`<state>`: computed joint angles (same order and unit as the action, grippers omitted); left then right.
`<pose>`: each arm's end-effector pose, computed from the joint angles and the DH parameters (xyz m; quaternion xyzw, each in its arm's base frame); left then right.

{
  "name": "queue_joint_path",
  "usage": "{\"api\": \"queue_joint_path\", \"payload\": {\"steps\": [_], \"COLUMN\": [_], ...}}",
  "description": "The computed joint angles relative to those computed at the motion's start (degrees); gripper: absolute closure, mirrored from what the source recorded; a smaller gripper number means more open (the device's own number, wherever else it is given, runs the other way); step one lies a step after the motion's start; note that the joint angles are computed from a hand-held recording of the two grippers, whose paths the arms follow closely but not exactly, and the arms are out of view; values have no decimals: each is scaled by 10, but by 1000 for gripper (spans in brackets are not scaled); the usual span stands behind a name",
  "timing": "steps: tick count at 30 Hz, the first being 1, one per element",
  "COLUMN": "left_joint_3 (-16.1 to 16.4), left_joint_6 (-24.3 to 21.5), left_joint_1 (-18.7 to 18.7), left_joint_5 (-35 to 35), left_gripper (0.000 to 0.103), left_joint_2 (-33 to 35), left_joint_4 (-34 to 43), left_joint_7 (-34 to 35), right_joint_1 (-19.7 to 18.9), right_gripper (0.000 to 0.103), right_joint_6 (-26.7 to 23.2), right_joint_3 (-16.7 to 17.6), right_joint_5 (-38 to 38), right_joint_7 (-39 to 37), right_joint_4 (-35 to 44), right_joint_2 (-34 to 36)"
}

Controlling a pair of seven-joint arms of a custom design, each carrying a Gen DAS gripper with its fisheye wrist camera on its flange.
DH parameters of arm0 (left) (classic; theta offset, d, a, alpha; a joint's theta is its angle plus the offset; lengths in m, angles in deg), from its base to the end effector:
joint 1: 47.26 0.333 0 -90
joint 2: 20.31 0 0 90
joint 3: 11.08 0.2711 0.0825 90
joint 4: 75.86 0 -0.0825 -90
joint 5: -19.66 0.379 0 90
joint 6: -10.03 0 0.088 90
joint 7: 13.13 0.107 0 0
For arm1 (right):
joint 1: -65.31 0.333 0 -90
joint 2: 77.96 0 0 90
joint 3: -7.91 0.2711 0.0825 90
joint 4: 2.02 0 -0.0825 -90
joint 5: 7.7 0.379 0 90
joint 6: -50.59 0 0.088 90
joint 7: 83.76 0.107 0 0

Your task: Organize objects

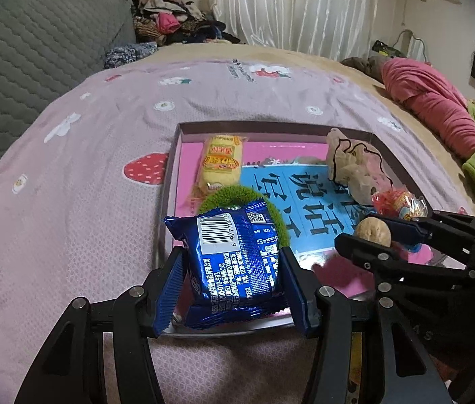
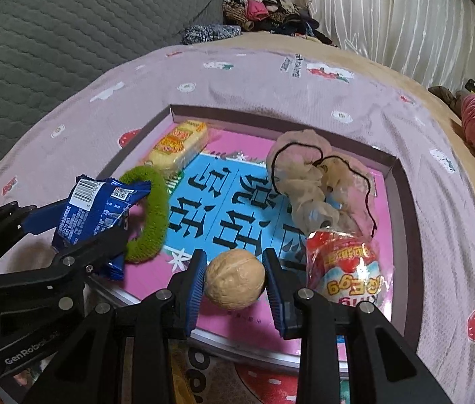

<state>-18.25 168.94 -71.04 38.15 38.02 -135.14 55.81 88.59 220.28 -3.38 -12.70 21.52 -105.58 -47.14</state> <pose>0.6861 -0.3798 0.2828 -0.5422 0.7591 -0.3122 0.1798 0.6532 0.1587 0.2862 -0.6991 0.6432 -0.2139 0.2276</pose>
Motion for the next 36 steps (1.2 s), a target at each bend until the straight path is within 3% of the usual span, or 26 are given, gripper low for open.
{"api": "queue_joint_path", "payload": {"steps": [15, 20, 27, 31, 33, 36], "left_joint_3": [11, 12, 5, 7, -8, -50], "left_joint_6": [-40, -44, -21, -4, 14, 38], "left_joint_1": [-10, -10, -3, 1, 13, 44], "left_joint_5": [4, 2, 4, 5, 0, -31], "left_gripper": [46, 42, 30, 26, 23, 19], "left_joint_2": [29, 31, 12, -8, -23, -36], "left_joint_4": [48, 53, 23, -7, -31, -58], "left_joint_7": [-4, -4, -1, -7, 3, 35], "right_joint_1": [-22, -27, -54, -46, -44, -17], "right_gripper": [67, 50, 47, 41, 41, 34], "right_joint_6": [-25, 0, 38, 48, 65, 84], "right_joint_3": [22, 28, 53, 45, 45, 17], "right_joint_5": [17, 30, 77, 91, 99, 98], "right_joint_7": [-10, -14, -41, -45, -49, -36], "right_joint_4": [15, 1, -23, -36, -50, -67], "right_joint_2": [10, 3, -14, -25, -35, -48]}}
